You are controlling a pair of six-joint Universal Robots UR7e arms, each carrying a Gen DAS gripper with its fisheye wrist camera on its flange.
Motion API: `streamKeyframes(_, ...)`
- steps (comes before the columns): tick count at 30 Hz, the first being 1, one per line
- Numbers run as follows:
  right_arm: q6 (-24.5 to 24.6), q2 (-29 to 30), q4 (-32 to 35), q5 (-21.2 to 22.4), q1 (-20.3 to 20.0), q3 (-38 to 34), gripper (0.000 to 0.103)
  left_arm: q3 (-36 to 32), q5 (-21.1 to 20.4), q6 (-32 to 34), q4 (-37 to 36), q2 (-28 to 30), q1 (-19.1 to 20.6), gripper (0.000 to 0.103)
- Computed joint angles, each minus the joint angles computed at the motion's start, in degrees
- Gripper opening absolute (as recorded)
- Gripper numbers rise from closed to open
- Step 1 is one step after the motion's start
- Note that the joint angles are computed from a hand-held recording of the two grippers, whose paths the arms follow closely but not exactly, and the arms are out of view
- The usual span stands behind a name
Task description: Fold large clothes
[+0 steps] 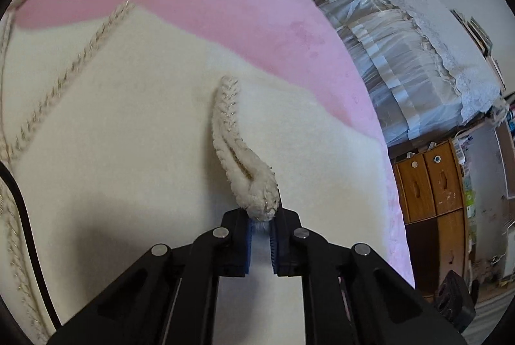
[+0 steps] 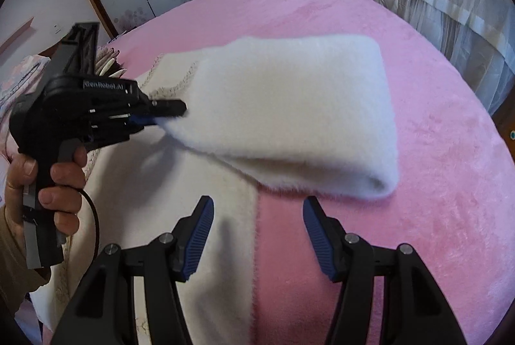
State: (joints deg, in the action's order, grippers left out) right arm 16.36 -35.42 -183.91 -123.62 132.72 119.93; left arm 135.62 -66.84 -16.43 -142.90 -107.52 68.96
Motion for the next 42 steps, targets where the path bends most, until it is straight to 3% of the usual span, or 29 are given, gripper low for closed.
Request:
streamKeyframes(7, 3.2, 2.8, -2.9, 2.4, -2.6, -2.5, 0.058, -4.7, 12.3, -0.2, 3.8, -6.8, -13.5, 0.006)
streamKeyframes(11, 3.0, 6.0, -3.0, -2.1, -1.7, -7.2, 0.058, -8.5, 21.0, 2.1, 4.9, -11.6, -17.9, 0.006)
streamKeyframes(14, 0.9, 7.9, -1.1, -5.8, -0.4, -10.8, 0.058, -10.7, 25.9, 4.5, 7.6, -16.0, -18.5, 0.006)
streamKeyframes(17, -1.3, 8.9, 0.1, -5.8, 0.4, -12.6, 0.058, -11.1, 28.4, 5.9, 11.7, -19.9, -14.9, 0.006)
streamKeyframes(23, -3.6, 11.7, 9.3, -11.3, 2.9, -16.4, 0.058, -6.5, 18.7, 14.7, 9.3, -19.2, 10.2, 0.007)
streamKeyframes(26, -5.2, 11.8, 10.6, -12.4, 3.6, -16.3, 0.059, -5.2, 13.7, 16.1, 8.9, -17.4, 17.8, 0.015)
streamKeyframes(27, -5.9, 11.4, 10.8, -12.1, 3.5, -16.0, 0.059, -4.8, 11.9, 16.9, 8.0, -17.9, 18.6, 0.020)
streamKeyframes(29, -5.8, 10.1, 11.3, -10.5, 3.8, -14.6, 0.059, -6.0, 8.3, 17.3, 10.2, -18.5, 19.3, 0.043)
streamKeyframes(30, -6.0, 9.2, 11.8, -9.3, 3.7, -13.9, 0.059, -6.9, 7.2, 17.4, 12.0, -18.8, 19.2, 0.060)
streamKeyframes(31, -6.2, 8.0, 12.4, -7.6, 3.6, -13.2, 0.060, -7.4, 6.9, 18.1, 13.1, -19.3, 18.7, 0.066)
streamKeyframes(34, -7.3, 3.9, 11.9, -0.8, 2.8, -10.1, 0.060, -8.2, 9.0, 20.9, 15.0, -21.3, 14.8, 0.067)
streamKeyframes(37, -7.2, 0.2, 8.3, 7.1, 0.8, -7.4, 0.067, -10.5, 9.7, 23.4, 14.5, -19.5, 14.7, 0.068)
streamKeyframes(40, -5.5, 0.1, 4.6, 6.6, -0.2, -8.4, 0.077, -12.9, 10.8, 24.0, 13.6, -14.4, 16.5, 0.068)
streamKeyframes(42, -3.9, 1.3, 5.0, 4.2, -1.0, -10.9, 0.077, -14.3, 11.1, 23.8, 13.4, -11.3, 17.9, 0.068)
